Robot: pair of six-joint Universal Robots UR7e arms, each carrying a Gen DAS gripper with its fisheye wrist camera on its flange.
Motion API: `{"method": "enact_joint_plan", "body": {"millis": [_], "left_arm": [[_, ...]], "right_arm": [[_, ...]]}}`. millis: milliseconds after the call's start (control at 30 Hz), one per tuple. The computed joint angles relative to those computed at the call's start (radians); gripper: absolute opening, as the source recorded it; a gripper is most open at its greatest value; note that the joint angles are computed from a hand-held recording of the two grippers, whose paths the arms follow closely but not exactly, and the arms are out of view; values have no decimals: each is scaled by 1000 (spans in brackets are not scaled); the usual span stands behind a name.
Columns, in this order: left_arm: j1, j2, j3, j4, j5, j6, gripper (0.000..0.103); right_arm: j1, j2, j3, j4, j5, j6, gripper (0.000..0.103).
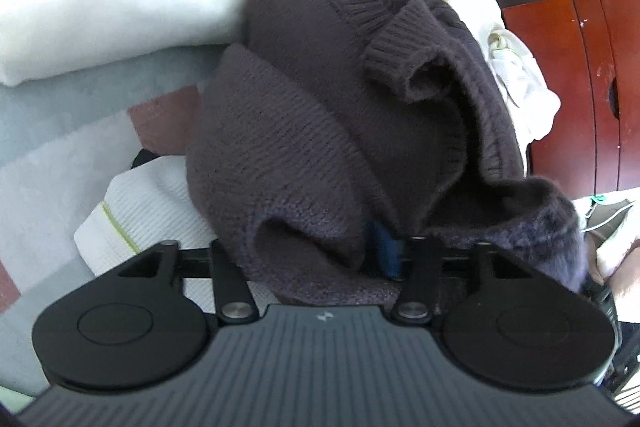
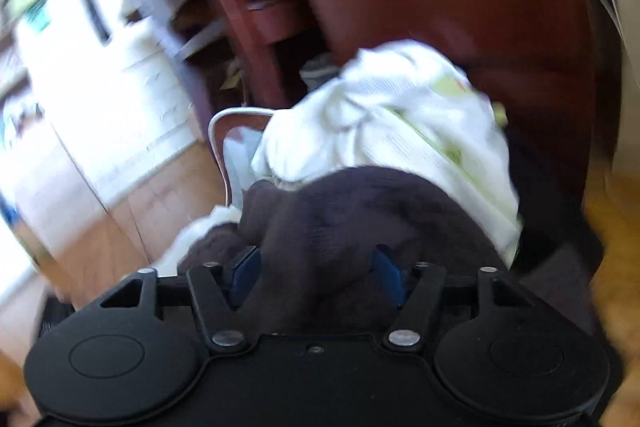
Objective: Fold clothes
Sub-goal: 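Lift the sweater off the bed with both grippers and carry it toward the floor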
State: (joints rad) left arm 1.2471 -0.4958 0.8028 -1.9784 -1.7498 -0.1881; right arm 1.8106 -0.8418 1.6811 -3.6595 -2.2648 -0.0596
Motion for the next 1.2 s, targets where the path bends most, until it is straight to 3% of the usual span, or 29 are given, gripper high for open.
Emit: {"method": "enact_joint_plan", "body": {"millis": [67,133,167,200,233,300,333,367,433,533,567,700,833,1000,1100,1200], "left_arm": [[3,2,-5,12,31,-7,69],[13,5,-10,12,38,-40,72],[19,10,-18,15,29,-67,72],[26,11,-15,5,11,-86,72],[33,13,-14,-2,-10,-93,68],[34,31,-55,78,-37,10,49],[33,30,-57,97,-44,36,27],[32,28,-57,115,-51,61,24],[31,26,-62,149,-67,105,24],[49,30,-79,133,-142,72,24],[53,29,-83,126,-161,65,19],[43,3,-77,141,-122,100,16],[53,-10,-116,199,-142,125,16],[59,-29,-173,202,-177,172,14],[71,-42,-223,205,-208,205,13],[91,-61,-293,213,-243,258,13]], "right_arm": [[-46,-20,28,29,109,121,80],[-67,0,24,44,115,200,81],[-69,20,16,40,124,193,69],[-68,27,5,74,125,183,29],[-68,27,-1,117,125,189,17],[-71,12,3,189,169,222,18],[-73,1,10,220,204,241,18],[-76,-9,15,250,240,260,18],[-82,-27,23,307,313,292,18],[-91,-28,13,387,399,378,18],[-94,-25,7,413,422,408,18],[-113,8,-24,441,519,527,18],[-126,31,-39,414,633,652,18],[-81,67,-141,472,662,604,18],[-53,105,-259,567,691,559,18],[-35,176,-432,691,782,521,18]]}}
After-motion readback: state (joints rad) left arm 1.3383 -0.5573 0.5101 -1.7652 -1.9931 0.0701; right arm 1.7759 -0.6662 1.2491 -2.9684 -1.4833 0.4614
